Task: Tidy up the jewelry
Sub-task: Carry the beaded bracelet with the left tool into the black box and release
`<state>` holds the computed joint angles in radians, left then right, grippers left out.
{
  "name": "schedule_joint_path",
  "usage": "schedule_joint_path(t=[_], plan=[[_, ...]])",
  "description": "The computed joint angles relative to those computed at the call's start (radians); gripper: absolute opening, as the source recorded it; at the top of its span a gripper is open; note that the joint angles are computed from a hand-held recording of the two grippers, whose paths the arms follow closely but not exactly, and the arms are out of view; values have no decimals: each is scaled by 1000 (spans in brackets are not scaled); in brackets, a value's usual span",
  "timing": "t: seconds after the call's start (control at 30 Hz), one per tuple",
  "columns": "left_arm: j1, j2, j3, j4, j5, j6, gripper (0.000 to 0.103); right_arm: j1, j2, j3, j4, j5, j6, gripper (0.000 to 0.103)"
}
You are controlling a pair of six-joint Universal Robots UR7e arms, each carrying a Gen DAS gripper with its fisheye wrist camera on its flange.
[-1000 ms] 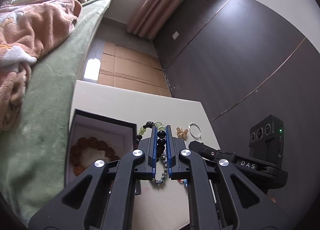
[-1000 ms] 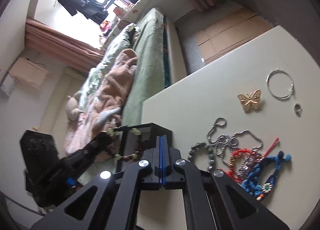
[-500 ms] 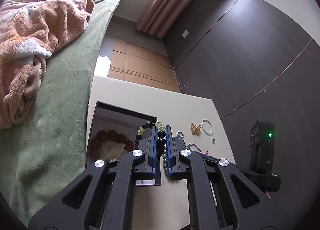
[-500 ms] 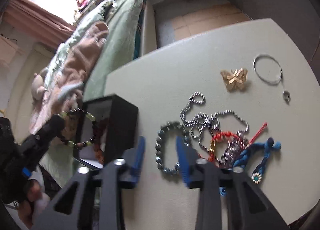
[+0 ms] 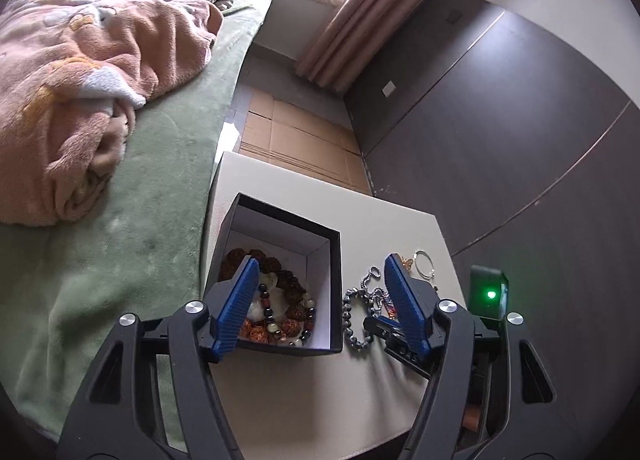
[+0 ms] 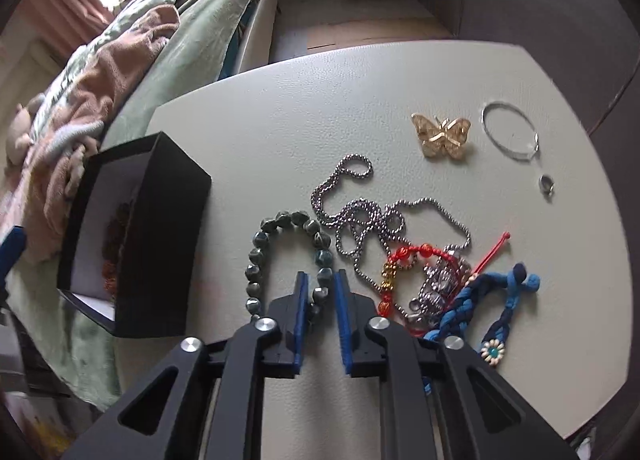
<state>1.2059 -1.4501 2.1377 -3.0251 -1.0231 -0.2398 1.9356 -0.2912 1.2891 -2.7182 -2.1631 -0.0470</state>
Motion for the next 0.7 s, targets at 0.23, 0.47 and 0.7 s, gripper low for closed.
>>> schedule_joint_path(t=[0.23,0.47,0.7], plan=[[-24,-33,50,-21,55,-23,74,-23,-47,56,-83,118,13,8],[-39,-60,77,-22,107,-44,77,-15,-143,181,-273,339,-25,8],[-45,-73,93,-29,141,-64,86,8,-162,219,-389,477,-43,8]])
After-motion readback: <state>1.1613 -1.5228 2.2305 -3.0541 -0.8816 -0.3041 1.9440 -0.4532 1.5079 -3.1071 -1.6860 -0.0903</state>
